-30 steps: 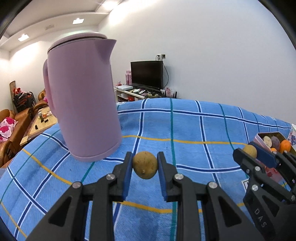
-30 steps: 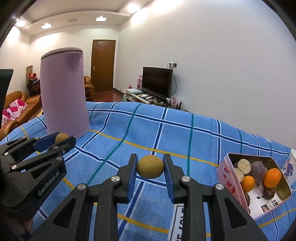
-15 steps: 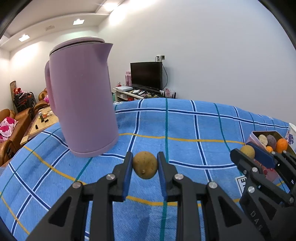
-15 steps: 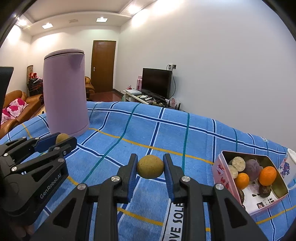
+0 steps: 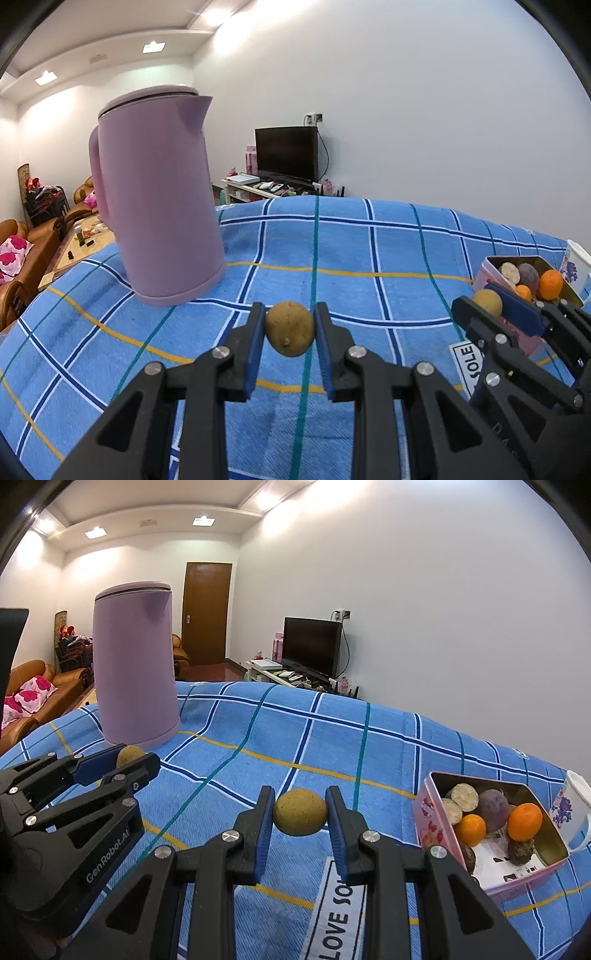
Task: Organize fruits
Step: 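Carry both small brown fruits over to the pink tin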
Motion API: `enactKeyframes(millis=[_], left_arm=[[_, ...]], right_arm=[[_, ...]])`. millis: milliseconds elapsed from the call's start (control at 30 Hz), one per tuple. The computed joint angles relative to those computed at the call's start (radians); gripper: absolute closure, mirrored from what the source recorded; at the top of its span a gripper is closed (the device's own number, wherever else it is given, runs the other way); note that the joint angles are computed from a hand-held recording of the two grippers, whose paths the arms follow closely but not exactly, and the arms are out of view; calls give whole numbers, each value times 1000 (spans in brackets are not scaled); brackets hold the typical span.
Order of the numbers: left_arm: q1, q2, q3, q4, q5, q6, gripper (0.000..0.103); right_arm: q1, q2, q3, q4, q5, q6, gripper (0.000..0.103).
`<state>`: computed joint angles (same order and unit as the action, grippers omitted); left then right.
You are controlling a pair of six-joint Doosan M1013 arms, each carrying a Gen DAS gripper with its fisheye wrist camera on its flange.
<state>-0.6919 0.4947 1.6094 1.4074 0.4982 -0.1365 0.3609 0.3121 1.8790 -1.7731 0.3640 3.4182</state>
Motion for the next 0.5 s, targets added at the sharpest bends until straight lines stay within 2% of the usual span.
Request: enactKeyframes(millis=[500], left_arm=[[-27, -9, 17, 44, -4, -32, 75]], right_arm=[[-9, -28, 36, -20, -8, 30, 73]])
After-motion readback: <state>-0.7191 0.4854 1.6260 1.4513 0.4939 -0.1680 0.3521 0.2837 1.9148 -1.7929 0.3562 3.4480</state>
